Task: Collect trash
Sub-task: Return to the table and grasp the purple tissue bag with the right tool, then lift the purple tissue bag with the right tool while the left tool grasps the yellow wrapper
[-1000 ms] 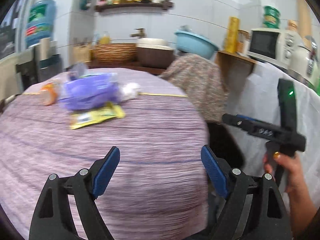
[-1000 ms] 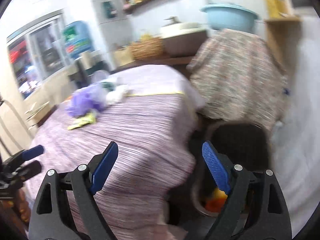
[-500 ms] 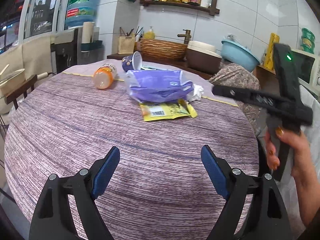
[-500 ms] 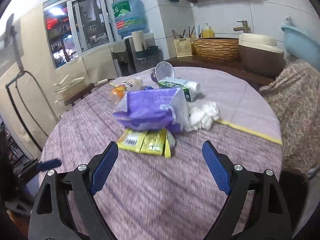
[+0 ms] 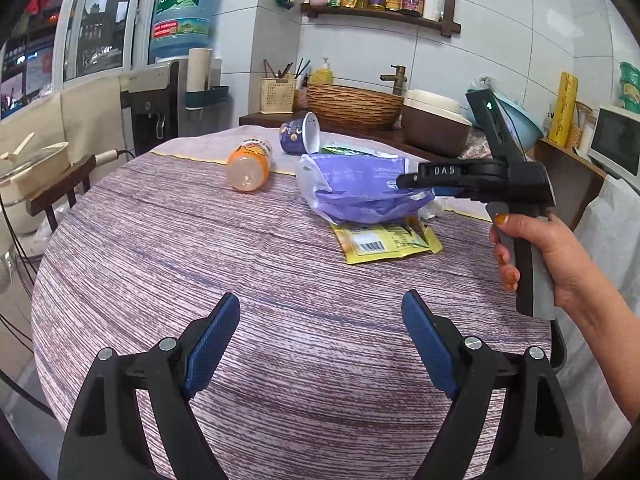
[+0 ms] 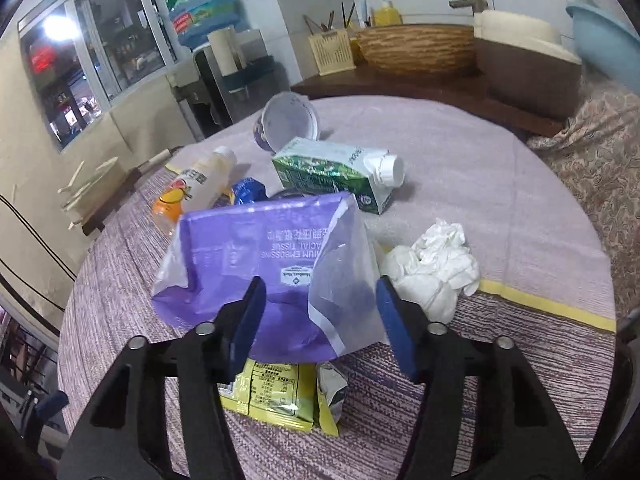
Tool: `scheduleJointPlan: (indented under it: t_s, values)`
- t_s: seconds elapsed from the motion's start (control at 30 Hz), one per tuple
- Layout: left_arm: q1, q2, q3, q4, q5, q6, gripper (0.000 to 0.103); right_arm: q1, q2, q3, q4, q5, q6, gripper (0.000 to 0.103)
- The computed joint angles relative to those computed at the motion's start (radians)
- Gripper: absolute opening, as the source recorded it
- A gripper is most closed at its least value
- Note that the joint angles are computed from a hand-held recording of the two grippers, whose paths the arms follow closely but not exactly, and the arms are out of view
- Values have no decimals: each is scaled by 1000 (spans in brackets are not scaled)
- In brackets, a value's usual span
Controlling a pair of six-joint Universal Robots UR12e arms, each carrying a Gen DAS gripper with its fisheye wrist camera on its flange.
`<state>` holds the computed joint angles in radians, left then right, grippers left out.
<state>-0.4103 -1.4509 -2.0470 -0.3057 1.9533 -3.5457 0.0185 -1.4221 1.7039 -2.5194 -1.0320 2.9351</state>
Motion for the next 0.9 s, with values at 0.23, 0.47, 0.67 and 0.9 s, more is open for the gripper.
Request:
scheduleJointPlan:
  t_s: [0.23, 0.47, 0.67, 0.9]
  values:
    - [20, 2, -5, -8, -20, -5, 82, 0, 1, 19, -39, -15, -20, 24]
    - [34, -5, 3, -13, -50, -10, 82, -37, -30, 49, -98, 80, 11, 19]
    - [60, -33, 37, -41, -110, 3, 78, -85, -85, 95, -162, 130, -2, 19]
    - [89, -92, 106, -45, -172, 15, 70, -143, -149, 164, -246, 117, -23, 19]
